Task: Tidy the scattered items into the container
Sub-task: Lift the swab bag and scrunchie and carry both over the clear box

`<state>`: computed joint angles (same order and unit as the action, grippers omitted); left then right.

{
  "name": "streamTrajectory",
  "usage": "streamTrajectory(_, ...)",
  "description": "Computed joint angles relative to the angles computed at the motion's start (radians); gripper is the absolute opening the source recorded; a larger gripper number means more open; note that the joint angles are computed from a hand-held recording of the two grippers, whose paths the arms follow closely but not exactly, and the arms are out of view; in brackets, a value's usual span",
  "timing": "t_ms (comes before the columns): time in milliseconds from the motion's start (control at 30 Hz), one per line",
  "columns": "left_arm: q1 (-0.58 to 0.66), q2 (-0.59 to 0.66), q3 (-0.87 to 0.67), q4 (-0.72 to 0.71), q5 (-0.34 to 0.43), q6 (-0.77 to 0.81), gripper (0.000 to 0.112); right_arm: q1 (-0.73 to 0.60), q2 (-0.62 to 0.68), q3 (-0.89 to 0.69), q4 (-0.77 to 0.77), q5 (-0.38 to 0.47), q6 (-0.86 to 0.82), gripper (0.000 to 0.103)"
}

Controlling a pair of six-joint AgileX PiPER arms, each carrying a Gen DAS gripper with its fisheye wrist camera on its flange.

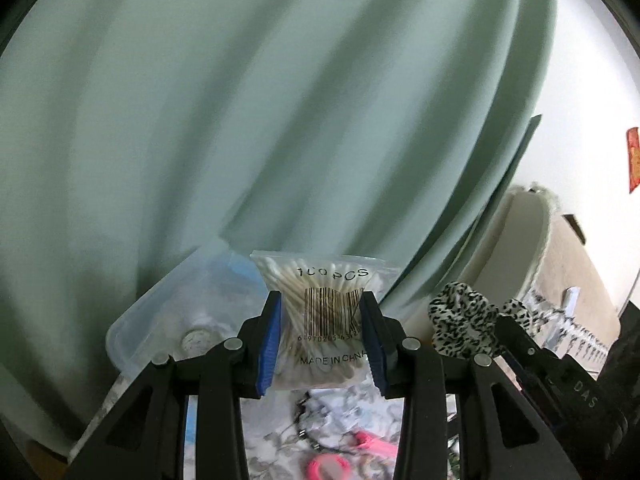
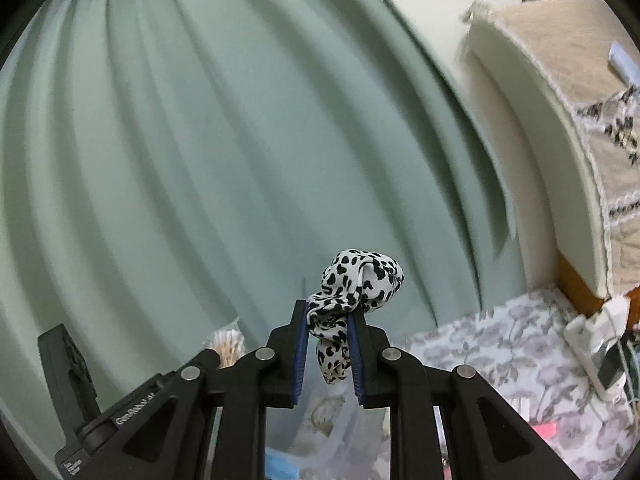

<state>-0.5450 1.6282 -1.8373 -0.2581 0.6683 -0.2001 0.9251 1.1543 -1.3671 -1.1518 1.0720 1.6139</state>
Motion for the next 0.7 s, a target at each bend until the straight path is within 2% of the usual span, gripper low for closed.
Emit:
streamTrajectory(133, 0.049, -0.006, 0.062, -0.034, -0.019, 0.023, 0.04, -0.087, 0.046, 0.032, 0.115, -0.122, -0.012, 0.021)
streamTrajectory(233, 0.074, 0.012, 0.067, -0.04, -0.011, 0.024, 0.04, -0.12, 0.08, 0.043, 0.178, -0.178, -0.049, 0.021)
streamTrajectory(333, 0.082, 0.013, 0.099, -0.065, -0.019, 0.027, 0.04, -0.111, 0.109, 0.053, 0.195, -0.194, -0.059, 0.021)
streamTrajectory(700, 0.098, 0.126, 0.048, -0.109, -0.008, 0.03, 0.04, -0.187, 0.201, 0.037, 0.308, -0.282, -0.157, 0.021)
